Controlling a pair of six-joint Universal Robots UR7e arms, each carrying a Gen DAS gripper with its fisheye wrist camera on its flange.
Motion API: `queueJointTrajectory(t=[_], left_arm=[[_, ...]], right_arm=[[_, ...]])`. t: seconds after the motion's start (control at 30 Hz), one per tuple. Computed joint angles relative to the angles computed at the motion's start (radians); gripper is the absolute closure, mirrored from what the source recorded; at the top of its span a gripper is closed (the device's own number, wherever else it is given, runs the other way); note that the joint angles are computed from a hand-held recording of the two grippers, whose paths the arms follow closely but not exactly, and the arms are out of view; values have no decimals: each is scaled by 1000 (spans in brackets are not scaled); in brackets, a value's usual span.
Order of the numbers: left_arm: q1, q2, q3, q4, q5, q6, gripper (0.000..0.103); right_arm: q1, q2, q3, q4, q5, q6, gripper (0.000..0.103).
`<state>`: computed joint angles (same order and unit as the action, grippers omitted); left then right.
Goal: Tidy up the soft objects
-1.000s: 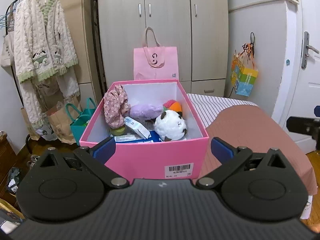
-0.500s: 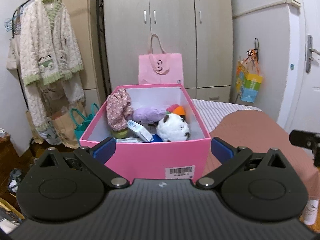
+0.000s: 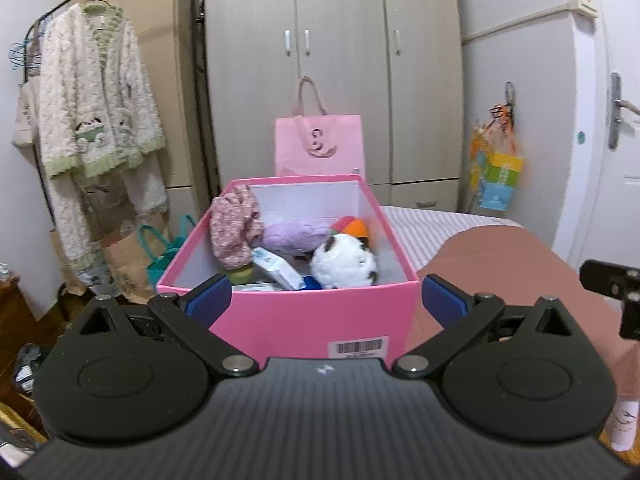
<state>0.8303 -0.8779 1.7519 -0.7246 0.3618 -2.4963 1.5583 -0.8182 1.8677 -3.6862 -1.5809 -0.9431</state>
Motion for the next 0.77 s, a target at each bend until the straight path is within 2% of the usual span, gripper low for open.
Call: queueJointTrajectory(t=[0.2, 0.43, 0.77], left_arm=[[-5, 1, 29, -86, 12, 88, 0], [1, 13, -19, 94, 28, -71, 0], [4, 19, -31, 108, -2, -89, 0]], right_arm=[[-8, -7, 8, -15, 25, 12, 0], [-13, -6, 8, -17, 32, 20, 0], [-13, -1, -7, -8, 19, 30, 0]])
